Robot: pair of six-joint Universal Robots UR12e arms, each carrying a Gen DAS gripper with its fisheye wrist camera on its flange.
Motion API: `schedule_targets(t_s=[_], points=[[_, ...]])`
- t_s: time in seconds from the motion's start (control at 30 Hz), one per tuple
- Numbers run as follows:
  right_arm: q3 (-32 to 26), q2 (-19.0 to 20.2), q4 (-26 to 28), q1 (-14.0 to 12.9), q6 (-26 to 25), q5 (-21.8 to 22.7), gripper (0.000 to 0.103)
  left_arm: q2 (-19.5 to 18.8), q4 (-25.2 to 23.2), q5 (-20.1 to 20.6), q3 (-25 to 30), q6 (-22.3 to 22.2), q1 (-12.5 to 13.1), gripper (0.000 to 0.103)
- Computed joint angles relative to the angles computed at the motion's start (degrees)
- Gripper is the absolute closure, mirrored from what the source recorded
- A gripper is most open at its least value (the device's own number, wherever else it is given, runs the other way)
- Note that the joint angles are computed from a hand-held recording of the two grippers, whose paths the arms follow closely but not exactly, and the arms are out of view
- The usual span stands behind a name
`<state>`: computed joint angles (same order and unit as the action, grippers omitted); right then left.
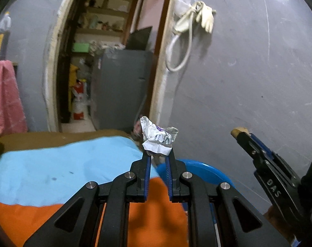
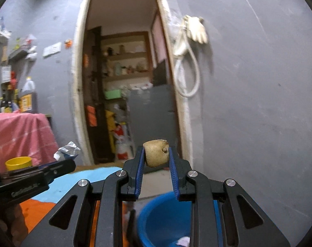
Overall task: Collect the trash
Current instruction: 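Lift and carry the brown scrap and foil piece over the blue basin, then open both tools to drop the brown scrap and foil into the basin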
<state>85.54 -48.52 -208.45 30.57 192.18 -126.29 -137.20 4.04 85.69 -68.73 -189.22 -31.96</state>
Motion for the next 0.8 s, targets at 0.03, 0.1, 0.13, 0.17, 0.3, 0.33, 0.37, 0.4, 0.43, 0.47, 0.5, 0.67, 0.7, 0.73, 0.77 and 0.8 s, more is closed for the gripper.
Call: schedule_targets(t_s=[0.03,0.1,0.13,0.17,0.3,0.33,0.37,0.4,0.43,0.47,0.5,0.67,0.7,0.73,0.77,0.8], points=[[0.44,-0.32,0.99,-0.23,1.26,-0.27,0.082,-0.31,-0.92,-0.47,0.54,-0.13,-0.17,0.092],[1.33,-0.97,3.04,-0.6,3.38,-0.7,0.082,-0.91,-2.82,-1.18,1.49,-0.07,-0.51,0.092],[1.87,-1.24,3.67,-0.7,4.19,-0.89,0.082,-1.23,-3.93,-1.46,2.07,-0.08,-0.67,0.092],[2.27,-1.53,4.69,-0.88,5.29,-0.91,0.082,-1.52,-5.04,-1.81,2.64,-0.1,-0.76,0.092],[3.5,-2.44,8.4,-1.38,8.8,-1.08,0.082,-2.46,-8.92,-2.9,4.39,0.05,-1.09,0.092],[3.73,-2.64,9.35,-1.47,9.63,-1.09,0.082,-2.85,-10.82,-3.16,5.38,0.37,-1.22,0.092],[3.98,-2.91,10.6,-1.65,10.82,-0.89,0.082,-3.16,-12.54,-3.43,6.17,0.75,-1.33,0.092],[4.25,-3.17,11.73,-1.83,11.96,-0.69,0.082,-3.5,-14.48,-3.78,7.02,1.21,-1.41,0.092],[4.55,-3.41,12.6,-2.01,12.85,-0.52,0.082,-3.86,-16.36,-4.15,7.9,1.56,-1.5,0.092],[4.8,-3.68,13.76,-2.18,13.86,-0.35,0.082,-4.25,-17.54,-4.58,8.55,1.67,-1.51,0.092],[5.07,-3.94,14.85,-2.38,14.94,-0.07,0.081,-4.76,-19.88,-5.82,9.81,1.76,-1.47,0.092],[6.43,-5.03,17.87,-3.32,19.17,2.06,0.081,-6.75,-25.65,-7.0,13.62,1.75,-1.59,0.091],[6.65,-5.19,18.17,-3.41,19.71,2.31,0.081,-7.03,-26.86,-7.37,14.29,1.71,-1.56,0.091],[6.78,-5.29,18.38,-3.52,20.11,2.63,0.081,-7.34,-27.84,-7.46,14.92,1.66,-1.54,0.091],[6.8,-5.33,18.62,-3.64,20.4,2.97,0.081,-7.48,-28.09,-7.38,15.0,1.54,-1.61,0.091],[6.9,-5.44,18.95,-3.75,20.72,3.32,0.081,-7.51,-28.28,-7.45,14.94,1.33,-1.62,0.091]])
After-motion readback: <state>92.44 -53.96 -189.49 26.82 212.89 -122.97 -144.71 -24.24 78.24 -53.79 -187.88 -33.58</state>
